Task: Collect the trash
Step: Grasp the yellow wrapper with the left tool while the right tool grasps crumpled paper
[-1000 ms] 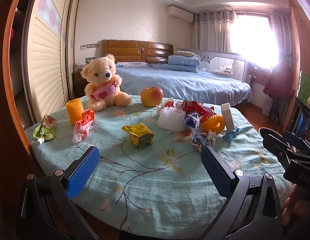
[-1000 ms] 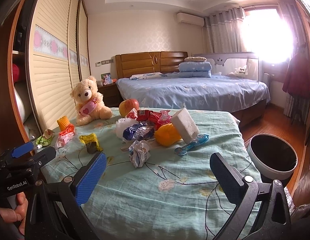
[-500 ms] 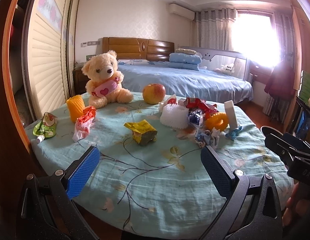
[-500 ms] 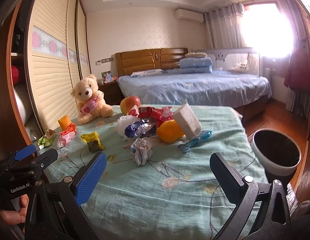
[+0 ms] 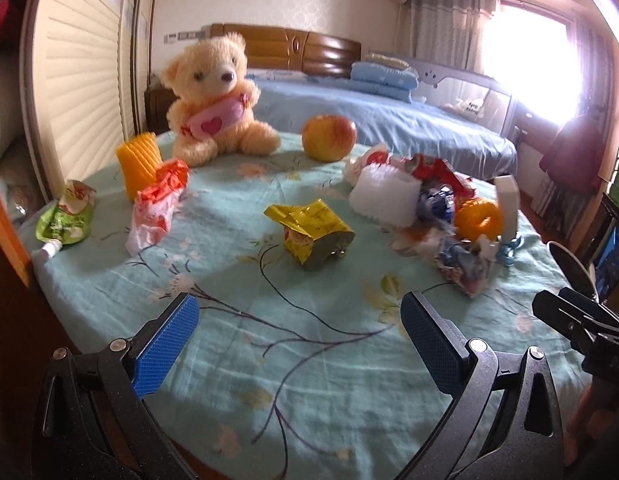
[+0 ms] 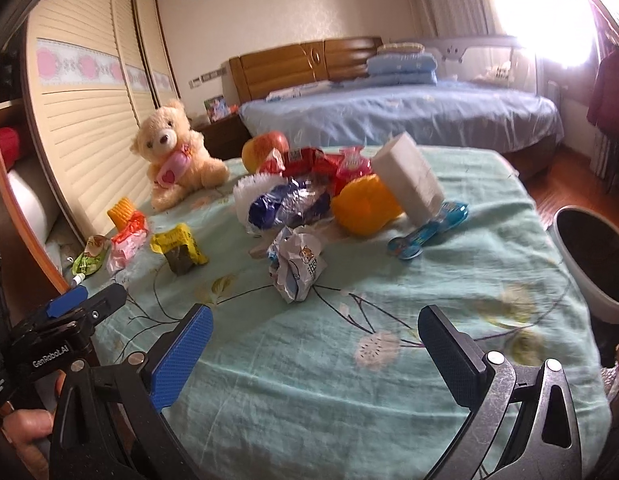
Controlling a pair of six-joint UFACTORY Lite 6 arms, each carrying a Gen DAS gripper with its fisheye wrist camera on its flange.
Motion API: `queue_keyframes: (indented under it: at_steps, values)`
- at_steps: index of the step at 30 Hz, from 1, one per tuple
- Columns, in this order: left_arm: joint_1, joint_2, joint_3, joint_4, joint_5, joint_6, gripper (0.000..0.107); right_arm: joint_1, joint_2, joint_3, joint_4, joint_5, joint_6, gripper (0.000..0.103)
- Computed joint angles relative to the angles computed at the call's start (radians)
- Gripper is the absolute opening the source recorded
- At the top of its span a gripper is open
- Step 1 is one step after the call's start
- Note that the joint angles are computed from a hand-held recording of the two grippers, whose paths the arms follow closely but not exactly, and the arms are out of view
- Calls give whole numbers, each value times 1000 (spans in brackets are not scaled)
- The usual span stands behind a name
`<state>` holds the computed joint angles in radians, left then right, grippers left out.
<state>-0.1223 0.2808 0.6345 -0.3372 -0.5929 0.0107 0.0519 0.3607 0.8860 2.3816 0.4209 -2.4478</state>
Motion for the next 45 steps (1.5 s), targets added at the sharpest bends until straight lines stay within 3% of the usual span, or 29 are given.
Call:
queue_keyframes:
  at_steps: [2, 13, 16, 17, 20, 22, 23, 33, 45]
  values:
    - [16, 64, 65, 5, 23, 7, 102, 3, 57, 70, -77, -27, 92, 99]
    - [119, 347, 436, 137, 237, -84, 72, 29, 294, 392, -588, -127, 650, 78]
    - [116, 376, 483, 136, 262, -79, 56, 36, 338, 453, -720, -128, 782, 70]
    - [114, 385, 495, 136, 267, -77, 46, 40, 354, 475, -762, -127, 825, 68]
    - [105, 388, 498, 111, 262, -49, 17, 50, 390, 522, -841, -129, 899, 47]
    - [105, 380, 486, 145, 257, -81, 4, 42, 405, 541, -885, -106, 940, 22]
    - [105, 375, 479, 170, 255, -107, 3, 38, 404, 538, -885, -99, 937, 18]
    - [8, 249, 353, 222, 225, -183, 1, -57, 287, 375, -757, -16, 754, 17]
    - [-223, 261, 432, 102, 287, -98, 1, -276, 155, 234, -763, 56, 679, 17]
